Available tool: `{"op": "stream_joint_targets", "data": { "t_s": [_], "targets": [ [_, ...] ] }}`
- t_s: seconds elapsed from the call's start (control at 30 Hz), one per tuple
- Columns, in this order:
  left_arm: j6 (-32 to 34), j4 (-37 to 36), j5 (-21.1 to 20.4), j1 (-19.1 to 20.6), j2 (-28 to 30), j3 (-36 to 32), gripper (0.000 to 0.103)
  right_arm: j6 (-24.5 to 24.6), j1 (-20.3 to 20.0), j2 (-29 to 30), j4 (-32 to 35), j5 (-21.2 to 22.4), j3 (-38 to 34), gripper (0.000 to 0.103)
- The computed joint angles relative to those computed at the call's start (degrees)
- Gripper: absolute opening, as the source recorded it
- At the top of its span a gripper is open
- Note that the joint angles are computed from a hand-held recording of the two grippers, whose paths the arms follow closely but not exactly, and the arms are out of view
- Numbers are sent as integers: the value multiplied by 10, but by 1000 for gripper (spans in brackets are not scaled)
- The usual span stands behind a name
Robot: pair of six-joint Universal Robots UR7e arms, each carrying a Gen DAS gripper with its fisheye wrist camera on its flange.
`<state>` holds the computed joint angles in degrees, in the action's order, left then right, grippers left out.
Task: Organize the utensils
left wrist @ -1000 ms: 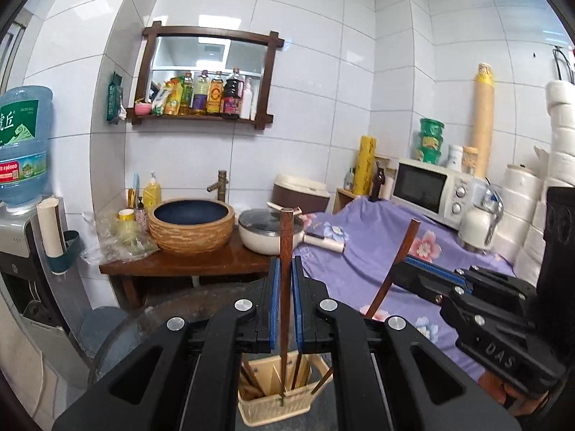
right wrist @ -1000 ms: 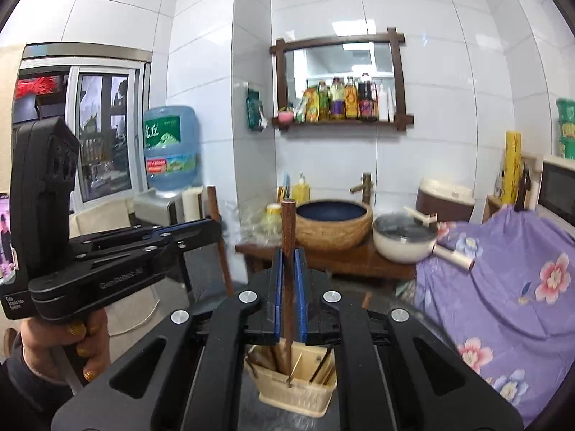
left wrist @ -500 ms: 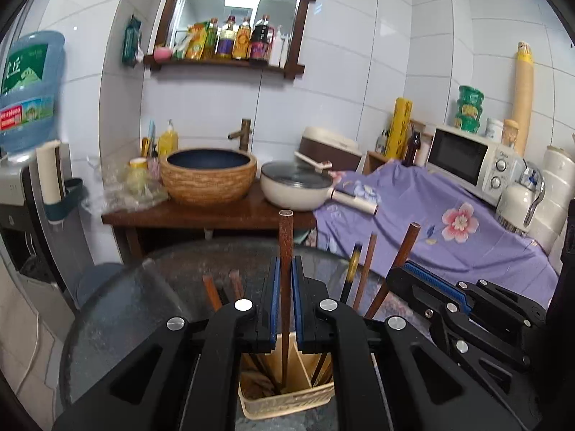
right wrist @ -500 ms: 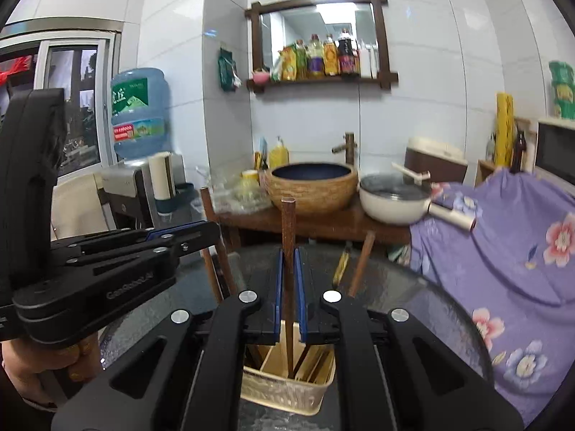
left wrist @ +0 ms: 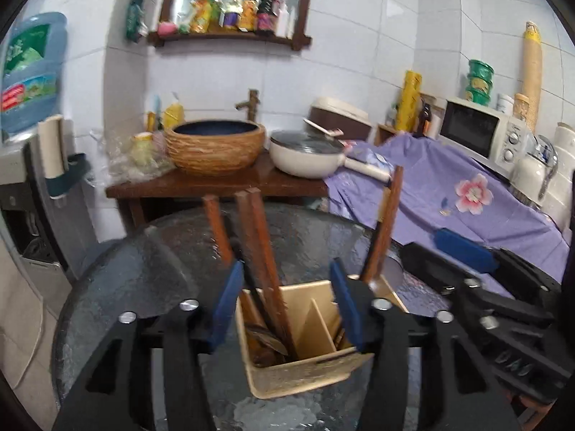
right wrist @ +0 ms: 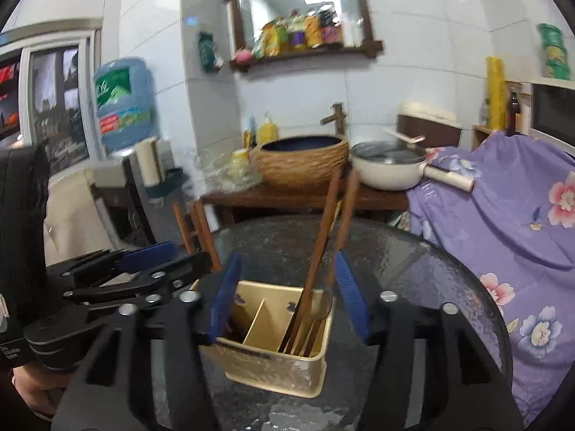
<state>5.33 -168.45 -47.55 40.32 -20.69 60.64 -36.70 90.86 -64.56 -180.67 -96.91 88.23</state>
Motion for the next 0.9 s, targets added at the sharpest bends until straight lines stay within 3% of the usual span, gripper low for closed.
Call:
{"op": "stream_joint_targets", "data": {
  "t_s": [0.07, 0.13, 0.2, 0.33, 0.5, 0.63, 0.7, 0.8, 0.9],
  "targets": [
    [20, -43, 3, -5, -17, 31, 71, -1, -1, -16, -10, 3, 18, 59],
    [47, -89, 21, -14, -30, 61, 88, -3, 0, -27, -28, -8, 34, 70],
    [95, -165, 50, -24, -41, 100, 97, -12, -2, -41, -62, -14, 63, 81],
    [148, -247, 117, -41, -56, 163, 97, -43, -8, -70, -122, -40, 127, 88],
    [106, -287, 144, -57, -93, 273, 97, -58, -37, -116, -165, -12, 223, 94],
    [108, -365, 183, -75, -92, 343, 97, -84, -61, -141, -239, 17, 312, 97],
    [74, -368, 191, -81, -97, 375, 97, -95, -73, -151, -269, 30, 351, 97],
    [-17, -323, 177, -85, -121, 430, 97, -89, -94, -168, -301, 39, 402, 97],
    [-84, -284, 191, -92, -130, 462, 97, -96, -111, -183, -332, 57, 441, 97]
  ]
}}
